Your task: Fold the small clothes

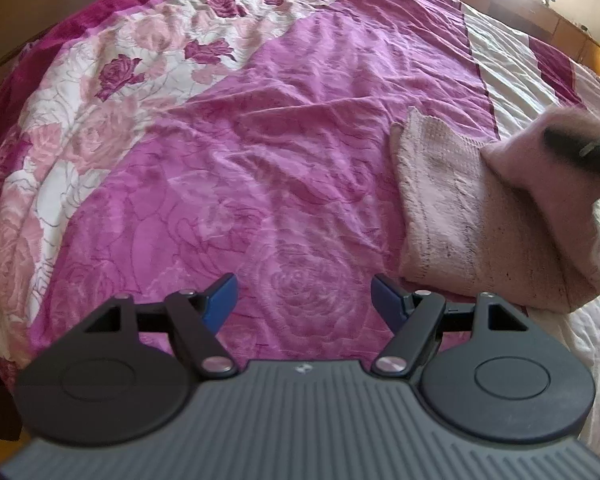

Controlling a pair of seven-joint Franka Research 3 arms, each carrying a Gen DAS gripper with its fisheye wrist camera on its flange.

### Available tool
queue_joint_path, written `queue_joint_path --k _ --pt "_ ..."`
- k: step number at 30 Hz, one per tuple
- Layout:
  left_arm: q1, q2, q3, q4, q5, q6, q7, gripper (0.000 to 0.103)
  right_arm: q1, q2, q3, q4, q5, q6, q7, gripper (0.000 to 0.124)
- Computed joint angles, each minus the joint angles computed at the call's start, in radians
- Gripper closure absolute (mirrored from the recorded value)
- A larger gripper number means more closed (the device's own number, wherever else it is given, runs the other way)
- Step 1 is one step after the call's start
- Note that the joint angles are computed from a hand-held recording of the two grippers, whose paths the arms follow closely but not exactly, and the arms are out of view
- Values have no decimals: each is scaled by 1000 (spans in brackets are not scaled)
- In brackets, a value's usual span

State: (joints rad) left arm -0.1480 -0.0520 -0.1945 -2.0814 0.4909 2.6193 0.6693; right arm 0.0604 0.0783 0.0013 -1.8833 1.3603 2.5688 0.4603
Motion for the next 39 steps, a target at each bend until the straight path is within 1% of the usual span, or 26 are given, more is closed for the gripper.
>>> queue_joint_path --k 3,5,7,9,10,11,13,15,17,20,24,28,30,33,35,39 --pt "5 -8 5 -12 -3 11 0 28 32 21 19 -15 -136 37 50 97" --pt "9 -10 6 -15 3 15 0 28 48 41 30 -21 -197 61 74 96" --pt "11 -10 7 -15 4 20 5 28 55 53 38 -25 -234 74 101 90" --pt "13 -8 7 -12 7 29 8 28 56 47 49 -41 -210 92 77 84" --pt "13 -6 7 -10 5 35 14 28 55 41 52 -48 -199 90 67 77" --pt "13 -3 8 -5 1 43 23 28 52 39 51 -48 -188 78 62 71" --pt "13 5 9 5 -4 62 36 28 44 13 47 -72 -143 38 43 64" --pt "12 16 9 18 -7 81 47 28 39 -27 35 -104 -103 7 26 59" --pt "9 33 8 40 -5 94 51 28 40 -66 19 -134 -81 -7 18 56" --pt "2 60 7 70 -27 120 77 28 46 -126 -6 -184 -52 0 5 52" --pt "-8 115 4 118 -89 175 155 28 51 -174 -36 -220 -42 45 14 48" --pt "-23 189 -1 192 -125 200 228 28 50 -196 -57 -237 -40 104 32 45" --pt "-37 225 6 227 -115 209 227 28 48 -195 -66 -239 -29 128 39 45" --pt "-70 283 43 274 -44 262 155 28 48 -189 -71 -245 44 195 29 44" --pt "-81 324 56 311 -26 285 128 29 47 -177 -68 -242 71 239 37 43" --pt "-55 407 24 392 -100 302 186 30 37 -156 -67 -244 87 283 60 42"
